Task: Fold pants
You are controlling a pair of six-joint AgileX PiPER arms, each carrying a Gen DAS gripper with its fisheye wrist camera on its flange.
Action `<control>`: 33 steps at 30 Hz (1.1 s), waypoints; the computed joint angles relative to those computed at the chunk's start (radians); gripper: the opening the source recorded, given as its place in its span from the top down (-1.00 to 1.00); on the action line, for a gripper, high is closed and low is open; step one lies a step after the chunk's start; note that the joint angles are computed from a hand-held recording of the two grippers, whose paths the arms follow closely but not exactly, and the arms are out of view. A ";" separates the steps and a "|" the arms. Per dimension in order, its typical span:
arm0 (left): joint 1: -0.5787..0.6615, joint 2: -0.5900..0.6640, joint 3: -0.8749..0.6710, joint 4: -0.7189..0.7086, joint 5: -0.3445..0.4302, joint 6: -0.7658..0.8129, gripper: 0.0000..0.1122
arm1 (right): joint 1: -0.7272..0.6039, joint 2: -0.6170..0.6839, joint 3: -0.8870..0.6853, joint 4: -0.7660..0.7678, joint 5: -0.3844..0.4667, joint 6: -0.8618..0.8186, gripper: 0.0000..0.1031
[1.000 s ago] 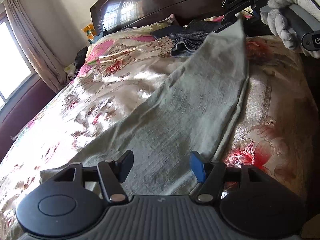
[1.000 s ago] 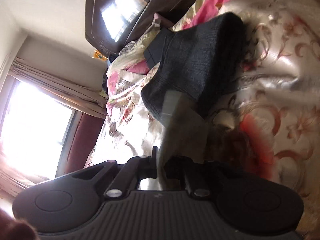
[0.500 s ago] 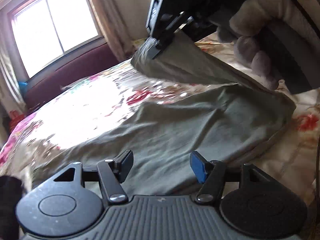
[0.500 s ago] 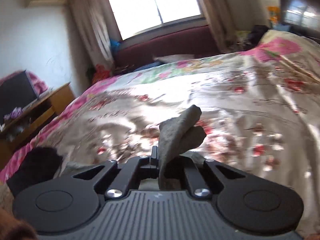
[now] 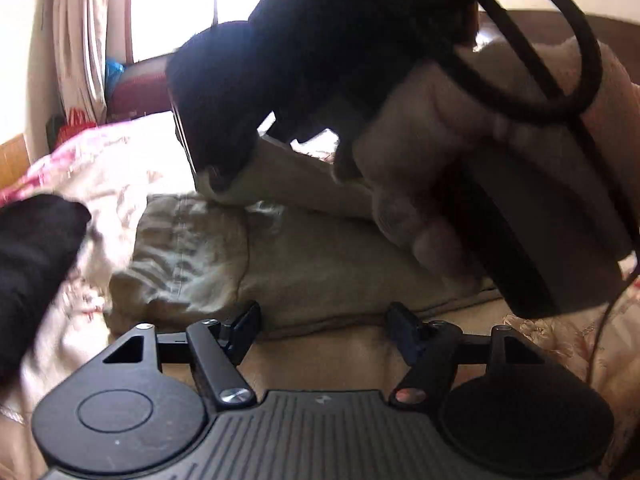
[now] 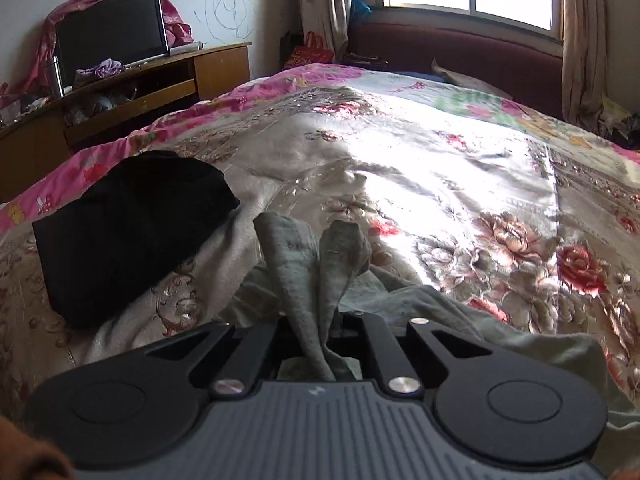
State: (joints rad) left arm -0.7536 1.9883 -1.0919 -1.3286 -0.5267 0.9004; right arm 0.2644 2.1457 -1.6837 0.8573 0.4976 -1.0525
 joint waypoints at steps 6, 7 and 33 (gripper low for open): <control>-0.003 -0.013 0.031 0.041 -0.027 -0.053 -0.47 | 0.061 0.021 -0.028 0.003 -0.114 -0.028 0.90; -0.007 -0.015 0.032 0.036 -0.030 -0.048 -0.47 | 0.075 0.037 -0.046 -0.077 -0.075 -0.009 0.89; -0.066 0.009 -0.095 -0.046 -0.247 0.313 -0.61 | -0.513 0.010 0.033 -0.041 0.174 0.173 -0.11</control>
State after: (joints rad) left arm -0.8200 1.9968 -1.1871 -1.3746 -0.7736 1.2130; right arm -0.2485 2.1561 -1.6512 0.8165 0.6720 -0.8797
